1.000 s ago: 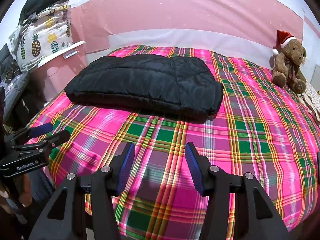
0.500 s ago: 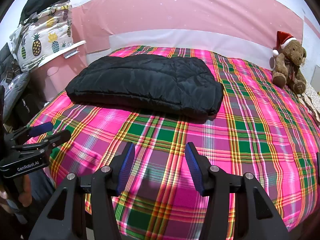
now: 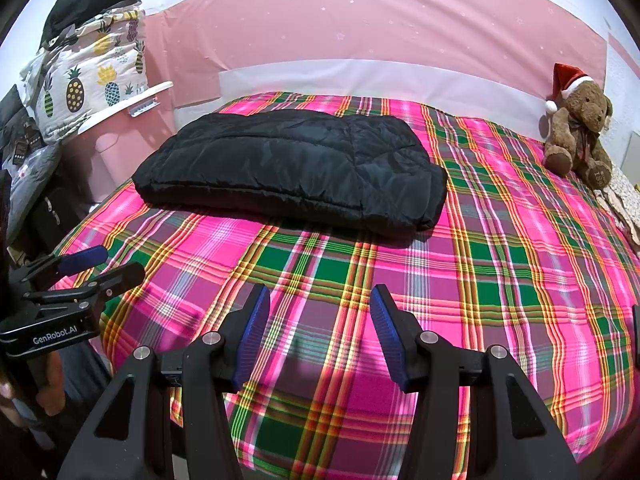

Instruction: Fold large clothes

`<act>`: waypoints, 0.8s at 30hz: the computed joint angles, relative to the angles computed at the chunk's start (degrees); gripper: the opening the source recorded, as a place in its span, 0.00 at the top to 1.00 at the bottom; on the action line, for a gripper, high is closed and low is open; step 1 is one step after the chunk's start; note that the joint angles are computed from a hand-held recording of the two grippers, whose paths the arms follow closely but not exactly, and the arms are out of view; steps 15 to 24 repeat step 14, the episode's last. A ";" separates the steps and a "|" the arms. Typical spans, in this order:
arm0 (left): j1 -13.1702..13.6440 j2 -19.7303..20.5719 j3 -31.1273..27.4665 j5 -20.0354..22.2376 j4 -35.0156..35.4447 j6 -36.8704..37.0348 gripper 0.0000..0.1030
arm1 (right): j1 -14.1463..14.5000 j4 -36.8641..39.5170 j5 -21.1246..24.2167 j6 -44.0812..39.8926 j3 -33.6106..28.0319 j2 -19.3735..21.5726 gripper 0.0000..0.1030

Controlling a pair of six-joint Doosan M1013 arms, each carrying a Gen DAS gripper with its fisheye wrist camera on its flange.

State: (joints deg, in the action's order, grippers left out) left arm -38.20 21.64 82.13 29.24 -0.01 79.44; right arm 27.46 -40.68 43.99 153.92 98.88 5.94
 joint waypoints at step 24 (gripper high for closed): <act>-0.34 -0.22 0.49 -1.34 2.23 -2.30 0.22 | 0.14 -0.16 0.03 0.13 0.08 -0.25 0.49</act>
